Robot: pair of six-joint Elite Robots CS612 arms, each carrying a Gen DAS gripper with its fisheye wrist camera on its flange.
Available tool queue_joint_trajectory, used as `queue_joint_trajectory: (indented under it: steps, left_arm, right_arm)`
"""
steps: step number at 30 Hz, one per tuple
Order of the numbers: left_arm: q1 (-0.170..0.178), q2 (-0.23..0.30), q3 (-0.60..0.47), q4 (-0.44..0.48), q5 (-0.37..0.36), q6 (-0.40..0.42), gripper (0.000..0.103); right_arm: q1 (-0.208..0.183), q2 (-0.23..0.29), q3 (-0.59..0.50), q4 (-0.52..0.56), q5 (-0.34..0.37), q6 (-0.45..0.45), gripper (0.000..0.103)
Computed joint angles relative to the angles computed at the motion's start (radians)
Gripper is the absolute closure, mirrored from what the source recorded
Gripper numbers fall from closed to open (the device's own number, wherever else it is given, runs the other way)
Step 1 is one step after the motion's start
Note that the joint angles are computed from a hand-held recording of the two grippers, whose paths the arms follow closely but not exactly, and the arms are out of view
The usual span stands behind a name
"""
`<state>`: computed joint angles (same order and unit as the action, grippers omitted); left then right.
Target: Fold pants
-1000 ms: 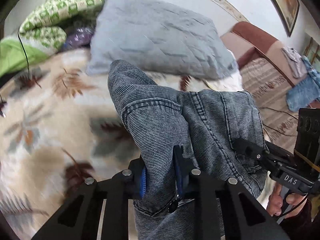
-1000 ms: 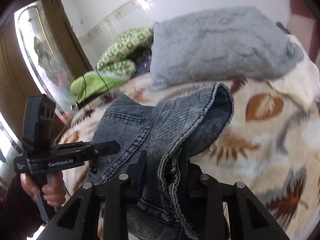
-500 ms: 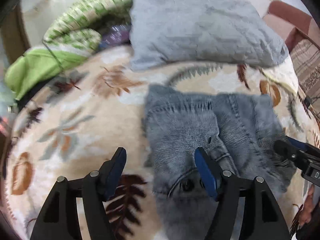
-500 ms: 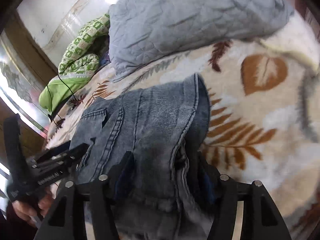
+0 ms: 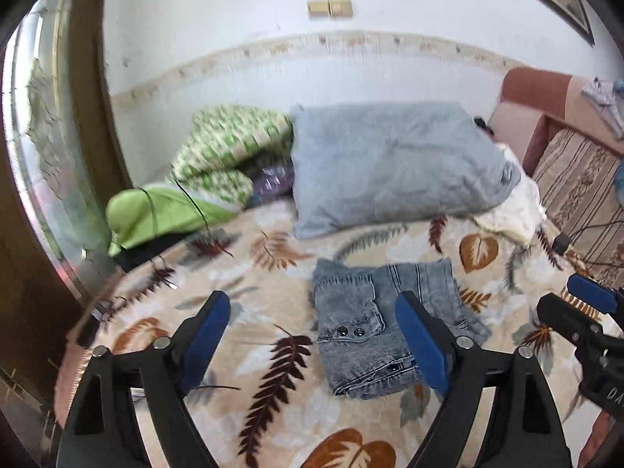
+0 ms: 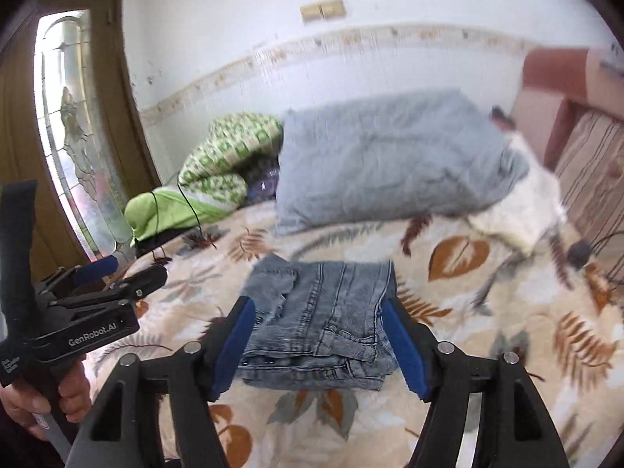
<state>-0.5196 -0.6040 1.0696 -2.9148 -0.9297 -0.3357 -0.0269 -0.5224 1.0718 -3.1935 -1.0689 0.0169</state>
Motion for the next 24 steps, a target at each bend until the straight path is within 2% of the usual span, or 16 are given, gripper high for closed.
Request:
queue_joint_trajectory:
  steps: [2, 5, 8, 16, 24]
  left_arm:
    - [-0.012, -0.032, 0.05, -0.057, 0.037, 0.012, 0.003]
    - [-0.029, -0.068, 0.114, -0.149, 0.092, 0.034, 0.002]
    - [-0.038, -0.101, 0.166, -0.199, 0.122, 0.041, 0.0]
    - [-0.045, -0.152, 0.247, -0.216, 0.175, -0.002, 0.0]
    - [-0.037, -0.171, 0.283, -0.209, 0.193, -0.043, 0.0]
  right_arm:
    - [0.004, -0.036, 0.057, -0.049, -0.027, -0.003, 0.029]
    - [0.009, -0.076, 0.119, -0.11, -0.043, -0.001, 0.028]
    - [0.013, -0.103, 0.158, -0.147, -0.057, -0.004, 0.027]
    - [0.027, -0.151, 0.227, -0.2, -0.089, -0.022, 0.027]
    - [0.042, -0.158, 0.233, -0.173, -0.087, -0.054, 0.026]
